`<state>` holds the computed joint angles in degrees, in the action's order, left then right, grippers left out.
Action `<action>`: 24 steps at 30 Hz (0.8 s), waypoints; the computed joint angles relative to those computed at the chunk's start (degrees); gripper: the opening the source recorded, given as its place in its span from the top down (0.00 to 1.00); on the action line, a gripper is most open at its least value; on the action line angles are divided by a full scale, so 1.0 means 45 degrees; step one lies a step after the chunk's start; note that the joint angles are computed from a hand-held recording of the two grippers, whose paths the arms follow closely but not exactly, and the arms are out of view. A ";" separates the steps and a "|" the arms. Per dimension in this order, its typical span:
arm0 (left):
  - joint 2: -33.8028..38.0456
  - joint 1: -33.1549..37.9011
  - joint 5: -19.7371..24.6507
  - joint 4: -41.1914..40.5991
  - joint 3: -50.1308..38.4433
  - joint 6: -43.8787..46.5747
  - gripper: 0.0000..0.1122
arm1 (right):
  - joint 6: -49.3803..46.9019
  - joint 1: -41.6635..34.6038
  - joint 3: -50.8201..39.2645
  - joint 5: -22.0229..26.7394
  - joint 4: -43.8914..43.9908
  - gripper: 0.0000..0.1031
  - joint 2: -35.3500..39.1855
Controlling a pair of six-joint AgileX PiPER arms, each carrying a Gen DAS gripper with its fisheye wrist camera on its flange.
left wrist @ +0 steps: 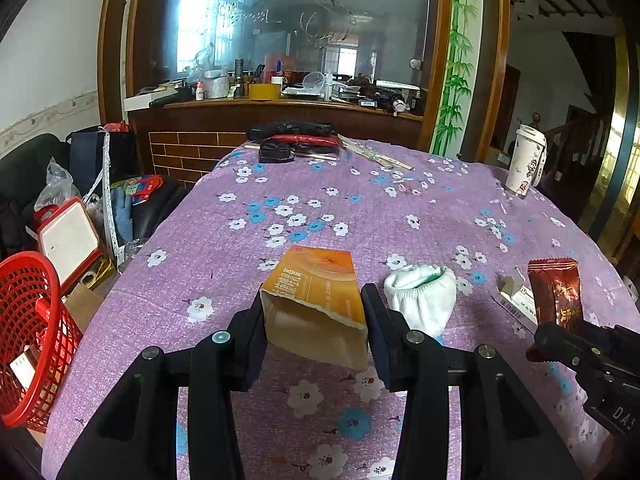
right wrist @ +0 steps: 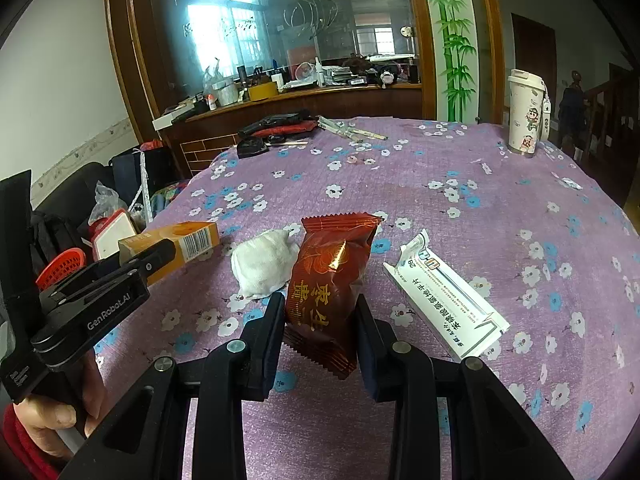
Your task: Collect trash
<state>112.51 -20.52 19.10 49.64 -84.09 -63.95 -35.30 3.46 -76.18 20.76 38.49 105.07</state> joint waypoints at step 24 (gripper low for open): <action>-0.3302 0.0649 -0.1338 -0.2113 0.3407 0.2133 0.62 | -0.0979 -0.0221 0.0400 0.1758 0.1703 0.65 -0.0727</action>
